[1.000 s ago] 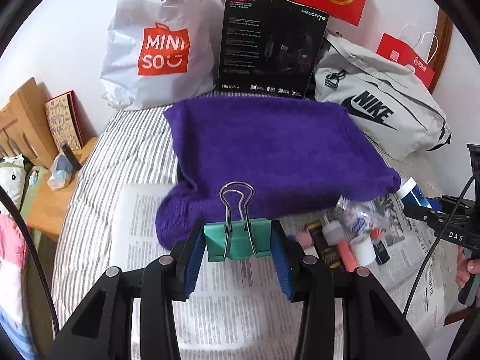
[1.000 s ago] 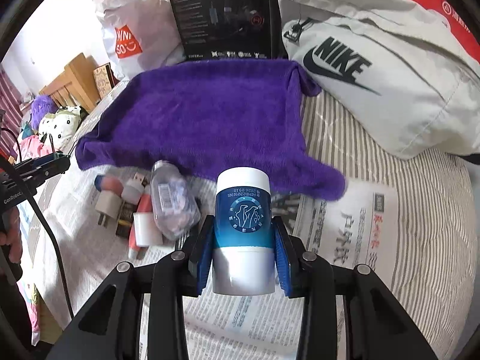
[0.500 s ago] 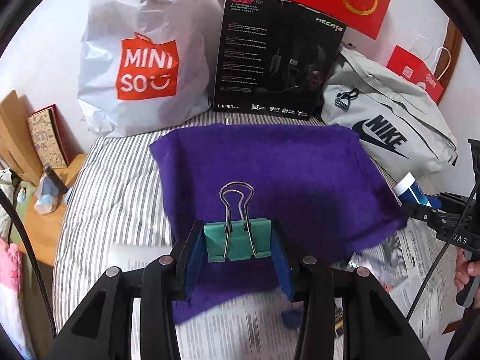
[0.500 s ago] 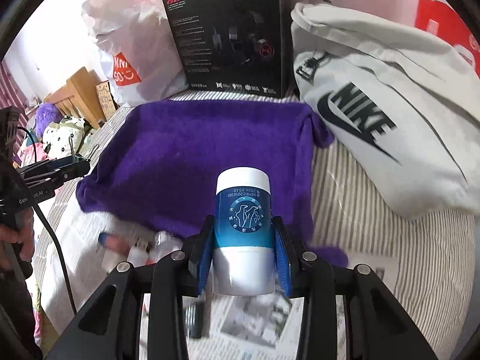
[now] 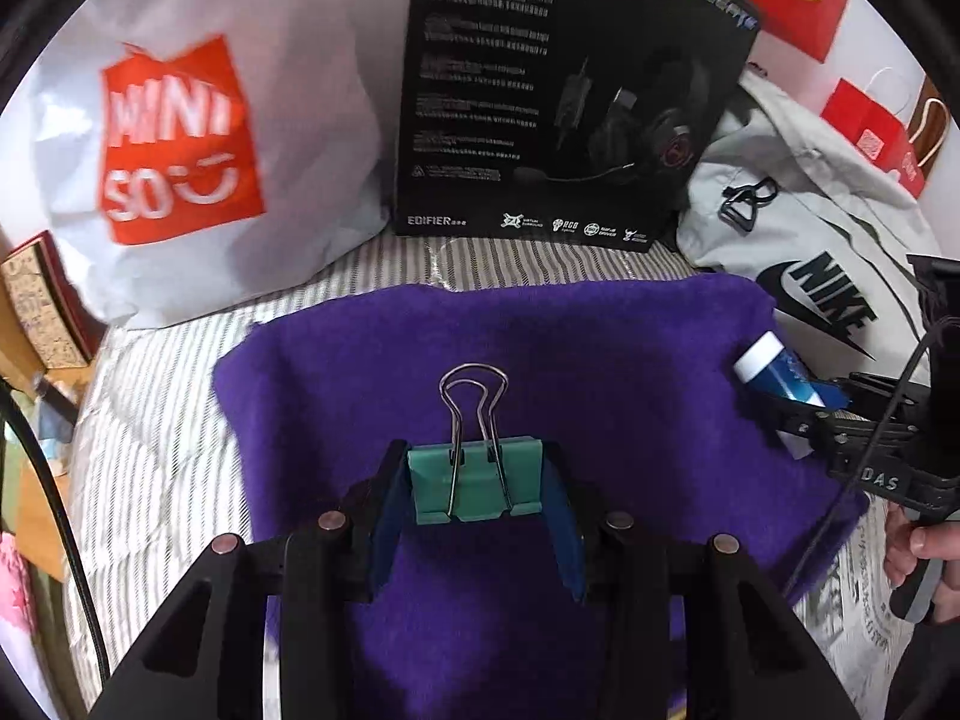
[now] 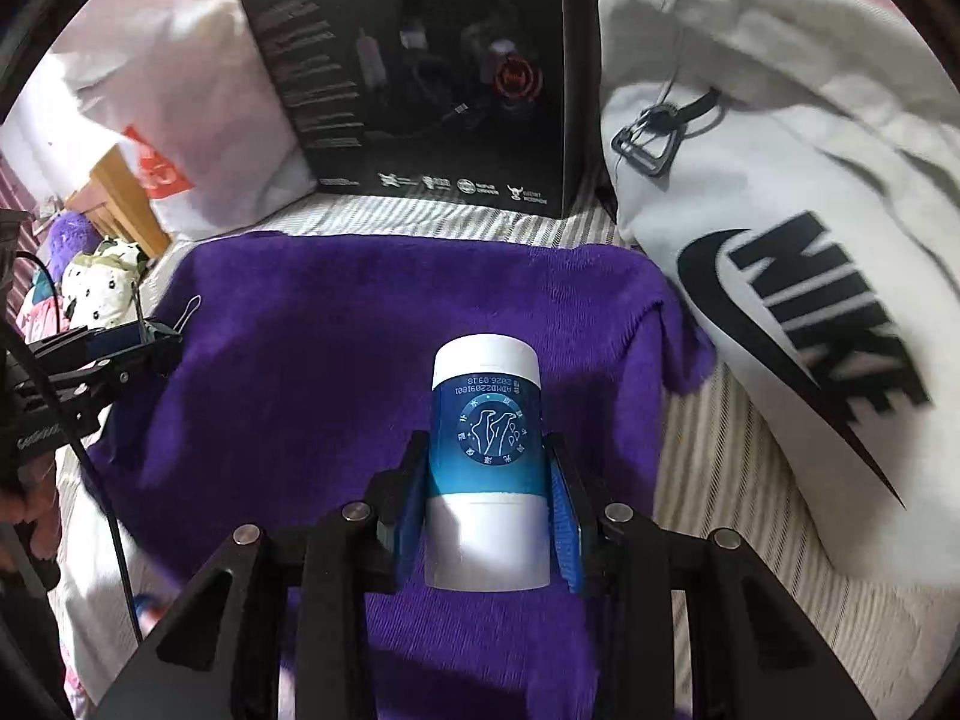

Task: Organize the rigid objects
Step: 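Place the clip on the purple towel with the left tool while the right tool places the container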

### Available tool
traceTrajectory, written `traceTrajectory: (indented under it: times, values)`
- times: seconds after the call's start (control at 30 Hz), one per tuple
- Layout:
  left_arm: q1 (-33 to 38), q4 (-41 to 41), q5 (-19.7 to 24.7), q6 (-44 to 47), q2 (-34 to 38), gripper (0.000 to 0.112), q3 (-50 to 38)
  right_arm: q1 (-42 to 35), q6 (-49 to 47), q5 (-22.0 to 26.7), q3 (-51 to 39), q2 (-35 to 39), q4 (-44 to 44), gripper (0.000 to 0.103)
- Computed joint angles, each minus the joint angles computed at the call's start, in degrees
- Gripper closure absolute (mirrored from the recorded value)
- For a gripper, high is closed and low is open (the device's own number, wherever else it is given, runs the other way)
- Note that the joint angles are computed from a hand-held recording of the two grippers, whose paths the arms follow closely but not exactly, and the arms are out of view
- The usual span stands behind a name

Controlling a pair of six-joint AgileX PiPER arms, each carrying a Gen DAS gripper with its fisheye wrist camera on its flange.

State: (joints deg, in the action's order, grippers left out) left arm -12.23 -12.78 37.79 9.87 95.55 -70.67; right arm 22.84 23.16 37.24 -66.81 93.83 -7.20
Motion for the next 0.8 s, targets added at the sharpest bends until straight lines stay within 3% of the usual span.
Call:
traceTrajectory:
  times: [0.2,0.67,0.8]
  values:
    - [0.48,-0.56,0.83,0.52,7.22,0.072,-5.78,-1.39,-1.77,1.75,-7.18,8.30,0.72,0.067]
    - [0.07,1.58,1.39,0.14,10.15,0.071,-8.20,-0.66,-2.55,4.76,-12.21,11.57,-1.64,0.063]
    - [0.20,1.34,2.26,0.59,9.53,0.049,-7.45,-0.25,-4.89,5.17,-11.40,10.92,-0.13,0.045]
